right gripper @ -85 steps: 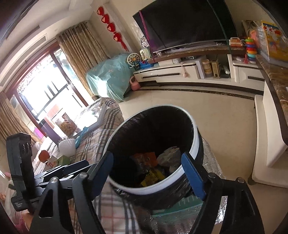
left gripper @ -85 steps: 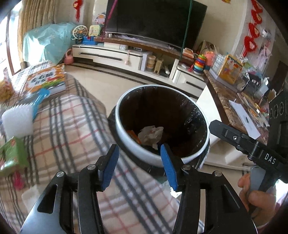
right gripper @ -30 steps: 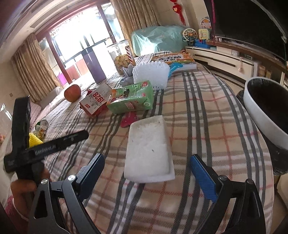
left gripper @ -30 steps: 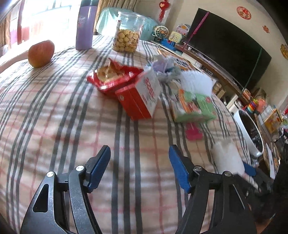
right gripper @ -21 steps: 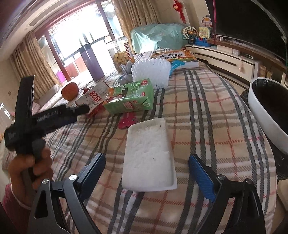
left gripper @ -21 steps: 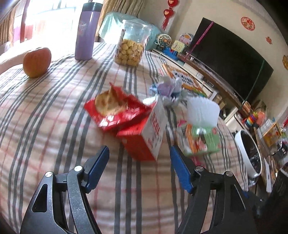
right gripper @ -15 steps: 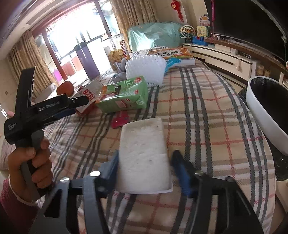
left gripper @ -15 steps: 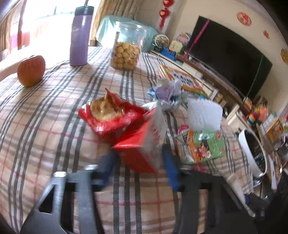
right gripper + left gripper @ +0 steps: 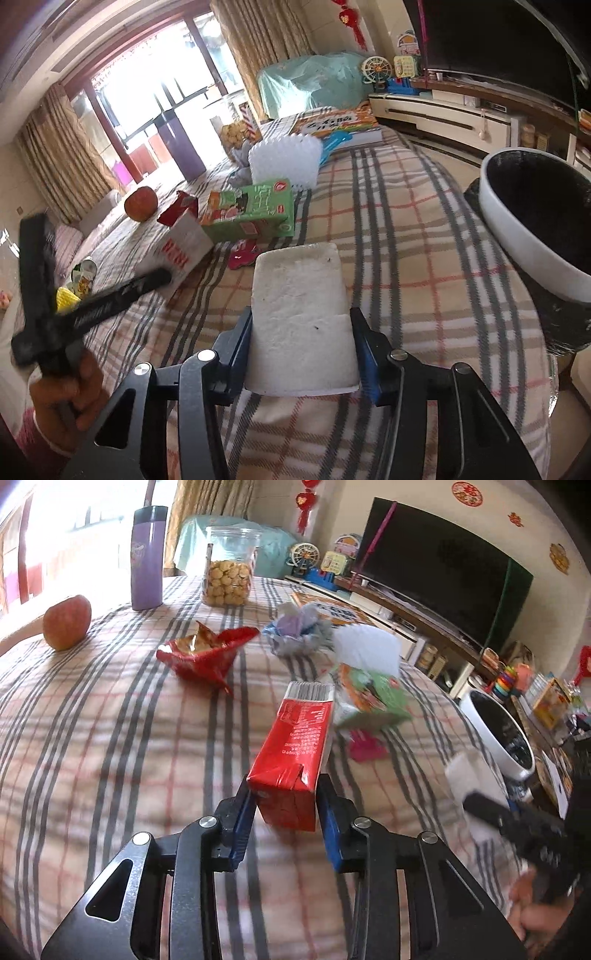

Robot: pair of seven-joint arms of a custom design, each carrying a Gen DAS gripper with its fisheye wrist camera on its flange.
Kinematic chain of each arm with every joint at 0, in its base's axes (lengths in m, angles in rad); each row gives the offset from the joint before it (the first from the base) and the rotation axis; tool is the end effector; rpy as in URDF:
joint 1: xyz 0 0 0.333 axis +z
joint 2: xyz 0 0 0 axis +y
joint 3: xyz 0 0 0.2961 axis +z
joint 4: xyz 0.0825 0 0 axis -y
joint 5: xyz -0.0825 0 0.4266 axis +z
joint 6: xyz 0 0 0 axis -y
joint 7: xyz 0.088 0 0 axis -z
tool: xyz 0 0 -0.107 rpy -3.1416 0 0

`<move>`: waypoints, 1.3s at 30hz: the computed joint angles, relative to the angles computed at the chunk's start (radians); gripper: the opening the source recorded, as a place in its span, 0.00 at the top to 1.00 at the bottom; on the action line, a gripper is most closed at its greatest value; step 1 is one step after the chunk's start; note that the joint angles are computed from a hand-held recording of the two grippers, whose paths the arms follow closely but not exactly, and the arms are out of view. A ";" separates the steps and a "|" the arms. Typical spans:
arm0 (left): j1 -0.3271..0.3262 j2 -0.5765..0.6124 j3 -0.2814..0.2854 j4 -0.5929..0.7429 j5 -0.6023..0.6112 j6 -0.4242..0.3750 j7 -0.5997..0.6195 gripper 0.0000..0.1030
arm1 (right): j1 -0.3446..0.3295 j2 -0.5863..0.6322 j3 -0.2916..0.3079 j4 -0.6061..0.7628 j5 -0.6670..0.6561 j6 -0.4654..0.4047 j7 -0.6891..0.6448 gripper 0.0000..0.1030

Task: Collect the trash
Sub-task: 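Carry the red carton and white foam block over the black bin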

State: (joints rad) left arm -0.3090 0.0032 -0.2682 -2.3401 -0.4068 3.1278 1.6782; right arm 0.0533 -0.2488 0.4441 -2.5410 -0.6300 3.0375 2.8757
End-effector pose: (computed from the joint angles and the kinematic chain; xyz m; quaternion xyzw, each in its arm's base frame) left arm 0.5043 -0.2875 0.3716 -0.5558 0.7379 -0.3610 0.1275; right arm 0.4285 0.2821 0.3736 -0.5970 0.7115 -0.1496 0.3391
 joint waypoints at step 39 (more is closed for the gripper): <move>-0.107 0.078 -0.140 0.155 -0.070 -0.054 0.208 0.71 | -0.068 -0.453 0.024 -0.349 0.485 -0.008 -0.273 0.52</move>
